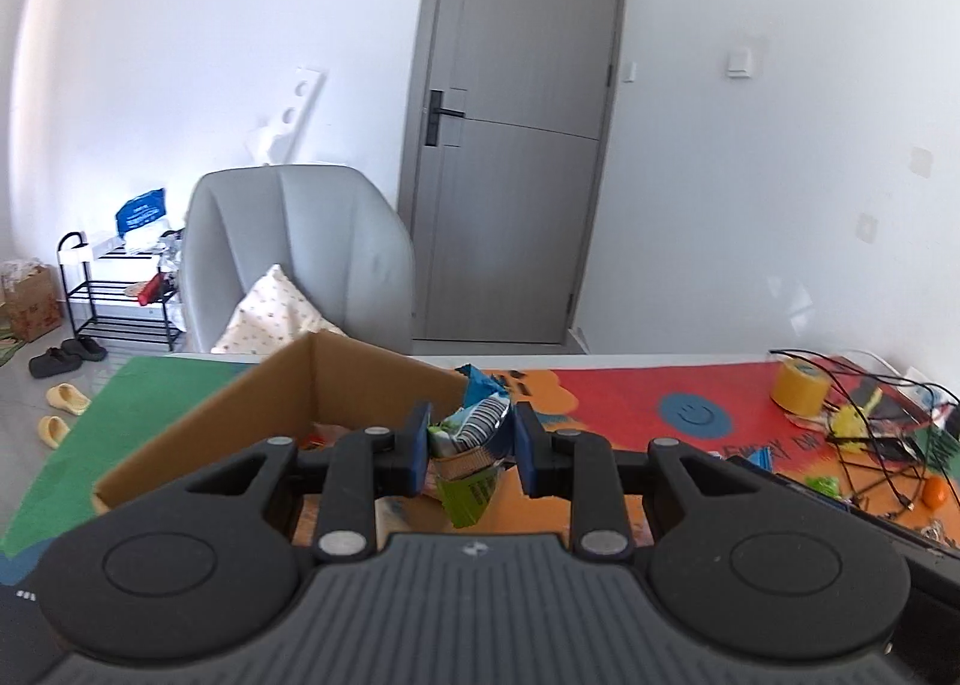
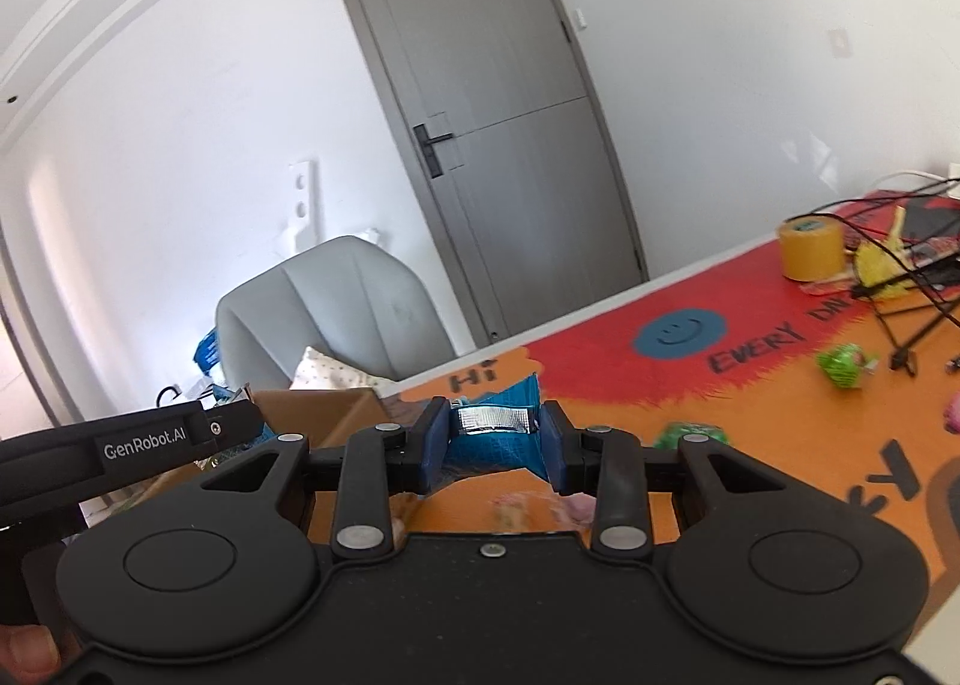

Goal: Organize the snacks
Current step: 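Carry both candies over the cardboard box and open both tools to drop them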

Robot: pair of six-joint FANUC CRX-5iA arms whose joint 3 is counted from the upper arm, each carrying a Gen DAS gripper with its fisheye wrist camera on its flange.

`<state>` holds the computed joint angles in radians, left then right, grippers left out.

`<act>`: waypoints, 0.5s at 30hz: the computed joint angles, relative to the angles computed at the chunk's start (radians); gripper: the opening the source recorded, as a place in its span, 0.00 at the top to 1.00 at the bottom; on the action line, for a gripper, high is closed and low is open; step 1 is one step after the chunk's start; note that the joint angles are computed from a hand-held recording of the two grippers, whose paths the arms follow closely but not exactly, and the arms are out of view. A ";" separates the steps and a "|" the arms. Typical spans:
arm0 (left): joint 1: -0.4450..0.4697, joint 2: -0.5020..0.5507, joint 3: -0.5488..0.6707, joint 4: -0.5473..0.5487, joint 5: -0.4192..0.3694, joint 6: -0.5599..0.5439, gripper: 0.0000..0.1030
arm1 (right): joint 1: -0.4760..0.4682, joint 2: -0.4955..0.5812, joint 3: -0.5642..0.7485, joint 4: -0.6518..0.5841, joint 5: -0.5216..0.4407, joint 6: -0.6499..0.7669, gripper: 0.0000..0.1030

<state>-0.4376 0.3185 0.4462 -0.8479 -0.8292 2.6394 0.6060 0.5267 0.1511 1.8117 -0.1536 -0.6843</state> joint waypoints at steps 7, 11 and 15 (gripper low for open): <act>0.020 -0.033 -0.027 -0.040 -0.032 0.055 0.74 | 0.032 0.045 0.077 -0.077 0.028 0.108 0.67; 0.040 -0.046 -0.042 -0.038 -0.036 0.071 0.74 | 0.069 0.077 0.127 -0.218 0.020 0.254 0.67; 0.067 -0.055 -0.059 -0.023 -0.024 0.080 0.74 | 0.117 0.111 0.188 -0.428 -0.007 0.469 0.67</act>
